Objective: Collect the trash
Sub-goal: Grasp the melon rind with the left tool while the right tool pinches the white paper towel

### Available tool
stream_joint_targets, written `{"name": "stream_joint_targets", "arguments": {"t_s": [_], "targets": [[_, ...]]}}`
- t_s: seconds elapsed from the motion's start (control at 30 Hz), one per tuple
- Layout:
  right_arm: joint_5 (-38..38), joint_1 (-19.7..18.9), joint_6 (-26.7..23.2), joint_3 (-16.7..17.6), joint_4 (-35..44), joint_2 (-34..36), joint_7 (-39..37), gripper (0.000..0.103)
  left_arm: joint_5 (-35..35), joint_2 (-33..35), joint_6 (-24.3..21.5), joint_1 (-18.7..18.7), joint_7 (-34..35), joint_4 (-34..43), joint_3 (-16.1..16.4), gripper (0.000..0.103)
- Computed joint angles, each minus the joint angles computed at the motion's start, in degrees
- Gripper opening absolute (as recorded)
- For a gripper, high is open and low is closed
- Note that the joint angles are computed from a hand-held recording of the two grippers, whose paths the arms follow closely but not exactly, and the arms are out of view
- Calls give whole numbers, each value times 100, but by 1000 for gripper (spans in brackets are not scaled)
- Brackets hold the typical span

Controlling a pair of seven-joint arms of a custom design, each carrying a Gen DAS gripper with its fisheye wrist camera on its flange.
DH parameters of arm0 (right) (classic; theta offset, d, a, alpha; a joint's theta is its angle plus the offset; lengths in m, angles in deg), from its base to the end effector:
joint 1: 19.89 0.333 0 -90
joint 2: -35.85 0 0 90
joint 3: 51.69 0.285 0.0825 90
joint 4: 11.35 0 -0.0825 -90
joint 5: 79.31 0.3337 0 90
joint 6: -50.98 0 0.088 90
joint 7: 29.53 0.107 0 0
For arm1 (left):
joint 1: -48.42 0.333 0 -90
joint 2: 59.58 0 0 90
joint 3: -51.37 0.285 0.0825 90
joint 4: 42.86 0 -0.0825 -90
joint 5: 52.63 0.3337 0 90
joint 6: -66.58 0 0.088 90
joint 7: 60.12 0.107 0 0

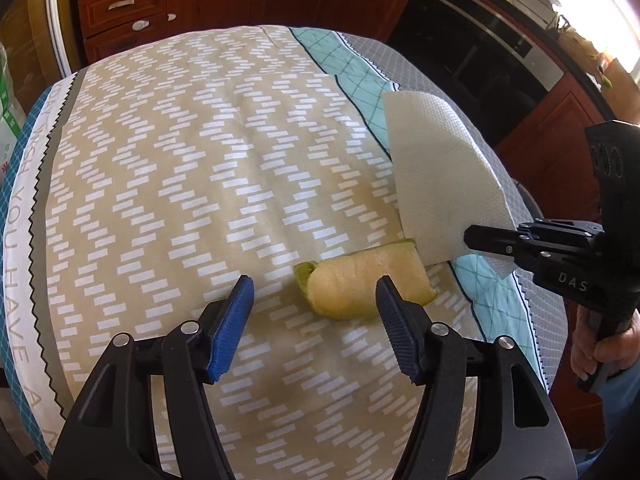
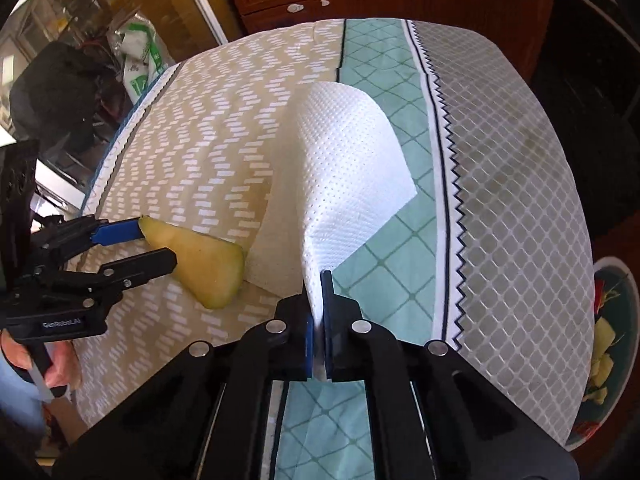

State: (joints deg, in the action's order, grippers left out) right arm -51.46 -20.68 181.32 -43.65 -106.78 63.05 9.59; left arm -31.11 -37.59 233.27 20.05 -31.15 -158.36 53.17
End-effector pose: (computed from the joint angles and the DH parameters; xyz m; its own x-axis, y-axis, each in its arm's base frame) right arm 0.6271 0.0805 0.3497 0.6621 -0.7096 -0.2411 -0.7365 -0.5567 -0.3842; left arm 0.5219 -0.2874 0.3226 0.1819 -0.9489 0.2578 -0.8531 -0.2827 -0.4386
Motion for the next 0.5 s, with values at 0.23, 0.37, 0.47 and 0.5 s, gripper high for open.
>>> {"name": "stream_joint_targets", "arguments": {"t_s": [0.23, 0.37, 0.47, 0.5], "targets": [[209, -298, -81, -148, -44, -66, 212, 4, 192, 443, -331, -376, -80, 737, 156, 63], [337, -419, -137, -155, -117, -86, 166, 4, 542, 381, -353, -575, -625, 794, 314, 18], [537, -549, -258, -146, -136, -126, 73, 4, 911, 359, -783, -728, -938, 1031, 342, 15], [632, -594, -278, -142, -164, -166, 13, 4, 1029, 354, -919, -749, -1012, 1120, 298, 14]]}}
